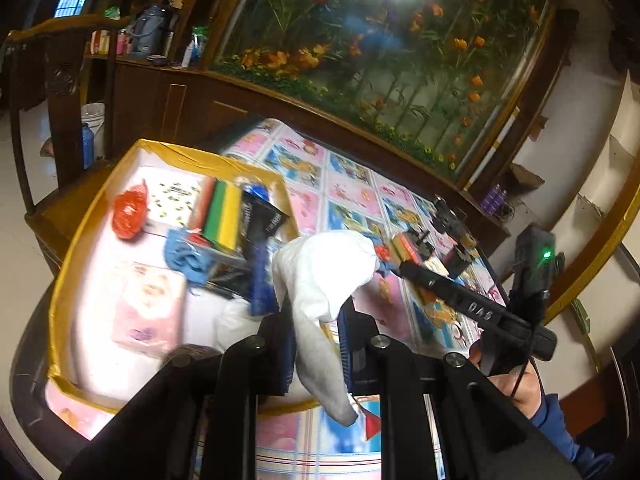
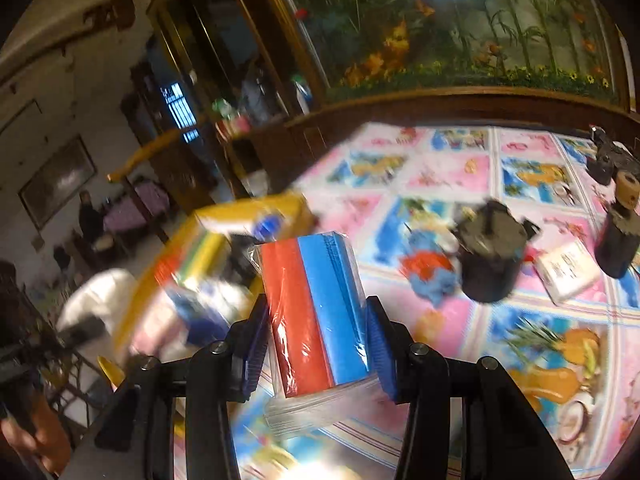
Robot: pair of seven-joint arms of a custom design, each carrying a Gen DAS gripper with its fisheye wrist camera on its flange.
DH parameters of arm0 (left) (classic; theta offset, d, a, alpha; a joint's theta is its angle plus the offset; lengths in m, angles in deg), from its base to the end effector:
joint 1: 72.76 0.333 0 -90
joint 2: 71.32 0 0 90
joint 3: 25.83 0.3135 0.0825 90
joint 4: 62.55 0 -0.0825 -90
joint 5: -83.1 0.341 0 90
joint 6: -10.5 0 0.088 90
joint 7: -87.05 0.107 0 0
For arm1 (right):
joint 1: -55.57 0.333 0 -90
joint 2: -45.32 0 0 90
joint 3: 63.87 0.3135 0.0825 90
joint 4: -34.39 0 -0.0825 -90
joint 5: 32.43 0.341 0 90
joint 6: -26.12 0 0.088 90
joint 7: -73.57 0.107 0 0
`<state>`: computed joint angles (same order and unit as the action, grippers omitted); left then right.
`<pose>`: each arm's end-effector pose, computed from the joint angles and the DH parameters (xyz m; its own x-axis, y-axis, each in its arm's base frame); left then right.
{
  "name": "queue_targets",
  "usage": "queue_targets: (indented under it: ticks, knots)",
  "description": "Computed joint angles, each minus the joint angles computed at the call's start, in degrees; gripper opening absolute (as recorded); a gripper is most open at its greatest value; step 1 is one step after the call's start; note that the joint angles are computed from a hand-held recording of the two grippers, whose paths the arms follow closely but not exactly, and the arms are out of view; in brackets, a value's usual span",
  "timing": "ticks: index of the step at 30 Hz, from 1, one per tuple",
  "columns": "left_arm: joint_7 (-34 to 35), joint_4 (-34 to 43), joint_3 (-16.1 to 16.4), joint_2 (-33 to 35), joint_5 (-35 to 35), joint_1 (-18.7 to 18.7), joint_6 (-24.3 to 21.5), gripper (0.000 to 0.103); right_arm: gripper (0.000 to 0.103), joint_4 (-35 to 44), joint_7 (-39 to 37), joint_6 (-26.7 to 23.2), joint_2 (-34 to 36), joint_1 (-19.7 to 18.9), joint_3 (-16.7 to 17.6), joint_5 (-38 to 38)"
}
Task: Organize soft objects
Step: 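Carry the white cloth and red-and-blue sponge pack over the box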
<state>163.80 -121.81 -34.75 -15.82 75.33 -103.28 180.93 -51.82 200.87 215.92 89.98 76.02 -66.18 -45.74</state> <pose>0.6494 -0.4444 0.3892 -0.3685 -0.8269 0.4247 -0.6926 -0.0606 -0.7188 0.6793 0.2575 0.3549 0.1246 -0.9312 -0.3425 -0.5865 0.2093 -0.7824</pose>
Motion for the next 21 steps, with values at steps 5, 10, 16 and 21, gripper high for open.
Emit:
queue_targets:
  ticks: [5,10,16,21]
  knots:
    - [-1.01,-4.02,0.89,-1.89,-1.02,1.31,2.57,0.016,0.051,15.72,-3.53,-7.47,7.47,0.4,5.19,-1.14]
    - [-2.38,-7.36,1.49,-3.16,-2.23,2.87,4.36,0.016,0.051,26.21,-5.88,-12.41,13.42,1.06,8.77,-1.71]
    - [-3.46,-6.51,1.51,-1.79,-2.97,4.31,3.53,0.016,0.051,38.4,-10.56,-18.32,20.27,3.7,7.49,3.37]
    - [-3.15,-2.97,0.62,0.65,-2.56,5.0,1.31,0.016,0.051,38.54,-10.29,-18.68,20.64,4.25,5.66,4.44]
